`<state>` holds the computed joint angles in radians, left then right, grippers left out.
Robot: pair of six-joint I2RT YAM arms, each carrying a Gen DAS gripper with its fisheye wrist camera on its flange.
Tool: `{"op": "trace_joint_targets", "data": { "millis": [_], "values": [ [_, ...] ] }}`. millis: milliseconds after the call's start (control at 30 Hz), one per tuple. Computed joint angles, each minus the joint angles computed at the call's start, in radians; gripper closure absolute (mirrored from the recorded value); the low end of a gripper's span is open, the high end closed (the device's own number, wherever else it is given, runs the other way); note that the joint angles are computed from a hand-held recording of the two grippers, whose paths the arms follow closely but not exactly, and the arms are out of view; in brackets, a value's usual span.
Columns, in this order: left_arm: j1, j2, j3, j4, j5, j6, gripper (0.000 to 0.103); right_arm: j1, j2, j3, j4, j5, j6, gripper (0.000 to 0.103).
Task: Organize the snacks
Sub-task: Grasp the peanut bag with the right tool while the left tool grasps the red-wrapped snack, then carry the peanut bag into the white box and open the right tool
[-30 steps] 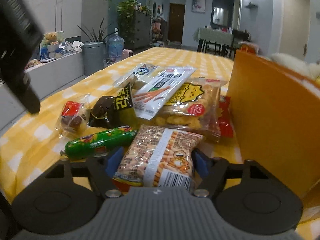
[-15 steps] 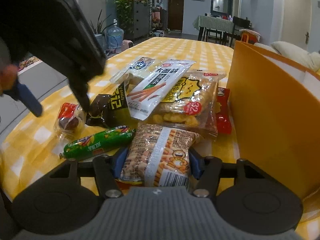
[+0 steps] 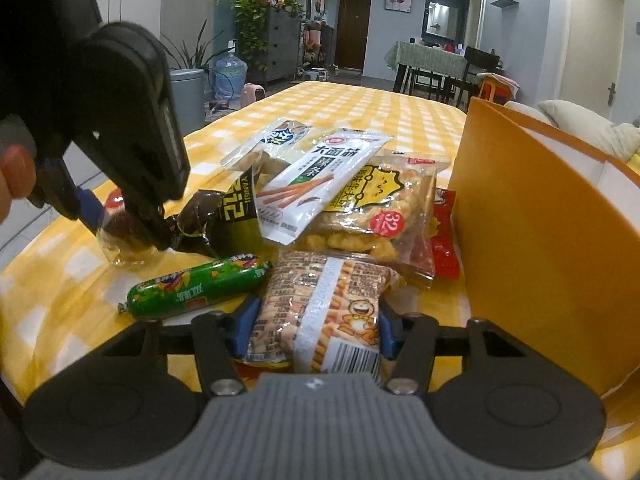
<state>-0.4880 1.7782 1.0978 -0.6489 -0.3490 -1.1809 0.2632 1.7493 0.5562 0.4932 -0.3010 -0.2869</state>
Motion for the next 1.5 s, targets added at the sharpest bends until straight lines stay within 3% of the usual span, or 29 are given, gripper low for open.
{"op": "trace_joint_targets", "data": {
  "millis": [367,533,633,767,833,900,1033,1200,1433,1500],
  "values": [
    [0.008,-0.116,-0.088,0.069,0.012,-0.003,0.065,-0.101,-0.127,0.026,-0.157,-0.107,0.079,0.051],
    [-0.017,-0.151,-0.105,0.089,-0.019,0.005,0.065,-0.128,-0.230,-0.013,-0.168,-0.191,0.067,0.051],
    [-0.046,-0.190,-0.124,0.108,-0.043,0.025,0.065,-0.176,-0.314,-0.009,-0.211,-0.279,0.085,0.051],
    [-0.098,-0.242,-0.142,0.167,-0.067,0.048,0.065,-0.311,-0.413,0.055,-0.299,-0.476,0.166,0.051],
    [-0.131,-0.247,-0.121,0.175,-0.094,0.062,0.065,-0.358,-0.426,0.120,-0.355,-0.497,0.157,0.051],
    [-0.162,-0.237,-0.079,0.175,-0.113,0.084,0.065,-0.415,-0.396,0.196,-0.395,-0.518,0.159,0.051],
    [-0.191,-0.189,0.019,0.180,-0.087,0.118,0.065,-0.526,-0.238,0.443,-0.614,-0.561,0.097,0.051],
    [-0.192,-0.079,0.153,0.168,0.001,0.153,0.065,-0.576,-0.053,0.676,-0.857,-0.465,-0.101,0.050],
    [-0.184,0.025,0.198,0.184,0.066,0.158,0.065,-0.564,0.198,0.925,-1.184,-0.438,-0.173,0.050],
    [-0.180,0.034,0.194,0.190,0.078,0.150,0.065,-0.541,0.222,0.942,-1.226,-0.431,-0.181,0.050]
  ]
}}
